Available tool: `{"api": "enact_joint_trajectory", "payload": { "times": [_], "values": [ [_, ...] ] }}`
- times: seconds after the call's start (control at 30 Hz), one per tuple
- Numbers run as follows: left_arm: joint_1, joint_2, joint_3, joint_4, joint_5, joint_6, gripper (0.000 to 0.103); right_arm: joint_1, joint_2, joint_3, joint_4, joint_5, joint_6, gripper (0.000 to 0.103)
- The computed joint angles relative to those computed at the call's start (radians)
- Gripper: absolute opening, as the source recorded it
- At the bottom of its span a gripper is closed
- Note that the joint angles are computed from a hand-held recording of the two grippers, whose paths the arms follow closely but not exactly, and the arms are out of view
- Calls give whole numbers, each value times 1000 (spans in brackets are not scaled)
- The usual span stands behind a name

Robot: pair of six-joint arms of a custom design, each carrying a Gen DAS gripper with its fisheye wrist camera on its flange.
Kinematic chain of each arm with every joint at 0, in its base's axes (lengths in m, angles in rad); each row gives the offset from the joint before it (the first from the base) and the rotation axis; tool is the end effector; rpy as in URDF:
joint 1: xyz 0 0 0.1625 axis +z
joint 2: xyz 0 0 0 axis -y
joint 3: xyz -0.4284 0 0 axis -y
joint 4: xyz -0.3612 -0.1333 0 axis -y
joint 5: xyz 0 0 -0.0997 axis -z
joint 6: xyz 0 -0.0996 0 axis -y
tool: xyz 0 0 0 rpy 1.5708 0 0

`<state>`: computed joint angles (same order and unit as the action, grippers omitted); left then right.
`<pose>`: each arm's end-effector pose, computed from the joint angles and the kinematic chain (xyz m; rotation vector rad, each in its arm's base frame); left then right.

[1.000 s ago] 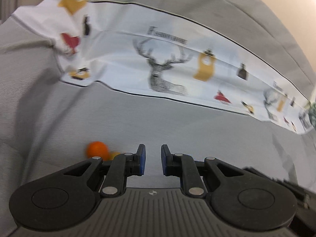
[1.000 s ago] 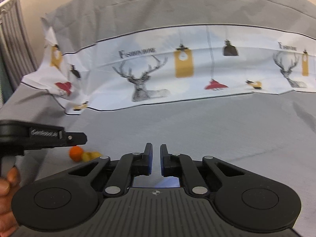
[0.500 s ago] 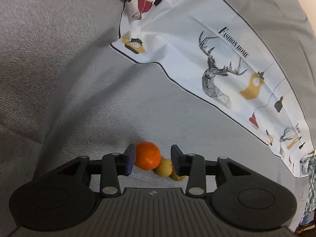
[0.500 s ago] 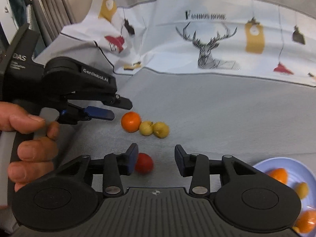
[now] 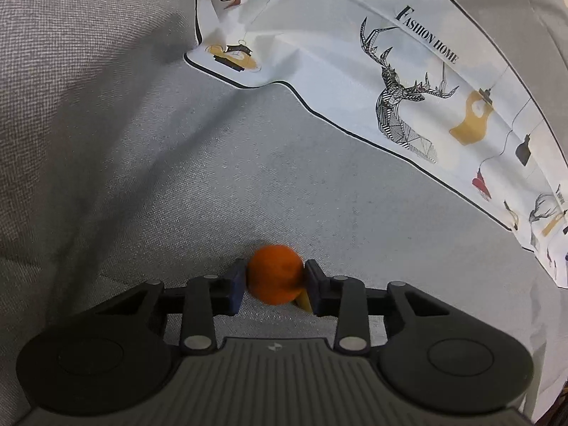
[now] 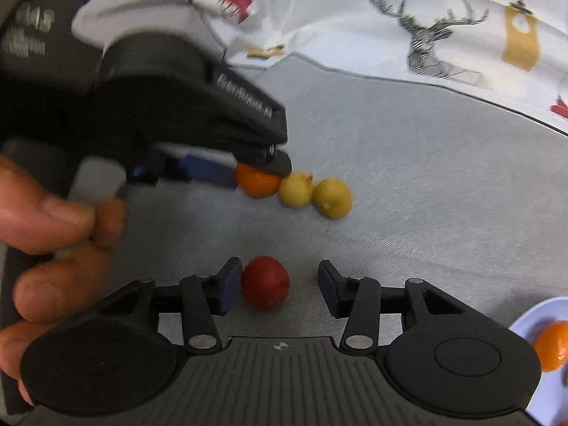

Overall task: Organize fruits
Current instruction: 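Grasp a mandarin with the left gripper while the right grasps a red tomato, then carry the mandarin and tomato onto the plate and open both grippers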

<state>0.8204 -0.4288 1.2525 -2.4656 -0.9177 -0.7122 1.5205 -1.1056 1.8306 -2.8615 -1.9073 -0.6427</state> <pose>-0.3629 -0.6735 0.0038 0.0185 2.6234 -0.6628 0.0703 -0.6014 0.2799 0.6324 -2.5094 0.5575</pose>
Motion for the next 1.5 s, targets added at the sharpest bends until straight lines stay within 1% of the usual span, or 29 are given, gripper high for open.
{"api": "enact_joint_trajectory", "payload": {
  "times": [0.03, 0.07, 0.17, 0.37, 0.5, 0.63, 0.8, 0.87, 0.9, 0.93, 1.03, 1.07, 1.2, 1.27, 1.33, 1.4, 1.5],
  "values": [
    [-2, -4, 6, 4, 7, -8, 38, 5, 6, 6, -28, -9, -35, 35],
    [-6, -7, 10, 8, 18, -16, 38, 6, 8, 9, -39, -9, -49, 30],
    [-15, -23, 34, 6, 37, -32, 38, -1, -4, 7, -23, 13, -16, 30],
    [-48, -64, 102, -15, 88, -36, 38, -3, -41, 36, -59, 17, -26, 29],
    [-89, -92, 157, -39, 123, -34, 38, -10, -92, 75, -96, 39, -19, 29],
    [-142, -118, 218, -76, 147, -21, 38, -25, -183, 136, -141, 100, -27, 29],
    [-198, -133, 275, -137, 148, -15, 38, -49, -324, 208, -175, 126, -48, 29],
    [-210, -128, 279, -147, 126, -19, 38, -75, -382, 234, -189, 138, -58, 29],
    [-212, -123, 276, -160, 103, -11, 38, -94, -402, 242, -199, 148, -63, 29],
    [-213, -115, 269, -179, 73, 10, 38, -114, -424, 248, -204, 155, -62, 29],
    [-215, -84, 234, -216, 25, 102, 38, -176, -477, 236, -192, 175, -31, 29],
    [-215, -74, 224, -223, 14, 125, 38, -195, -483, 227, -192, 181, -26, 29],
    [-204, -38, 183, -236, -88, 179, 38, -264, -493, 192, -173, 164, -16, 29],
    [-209, -16, 160, -232, -124, 226, 38, -289, -503, 188, -153, 175, -25, 29],
    [-223, 11, 133, -224, -137, 295, 38, -302, -508, 190, -143, 176, -52, 29],
    [-236, 36, 116, -222, -137, 355, 38, -300, -499, 192, -151, 151, -85, 29],
    [-244, 64, 95, -222, -163, 402, 38, -291, -486, 193, -162, 122, -102, 29]
  ]
}}
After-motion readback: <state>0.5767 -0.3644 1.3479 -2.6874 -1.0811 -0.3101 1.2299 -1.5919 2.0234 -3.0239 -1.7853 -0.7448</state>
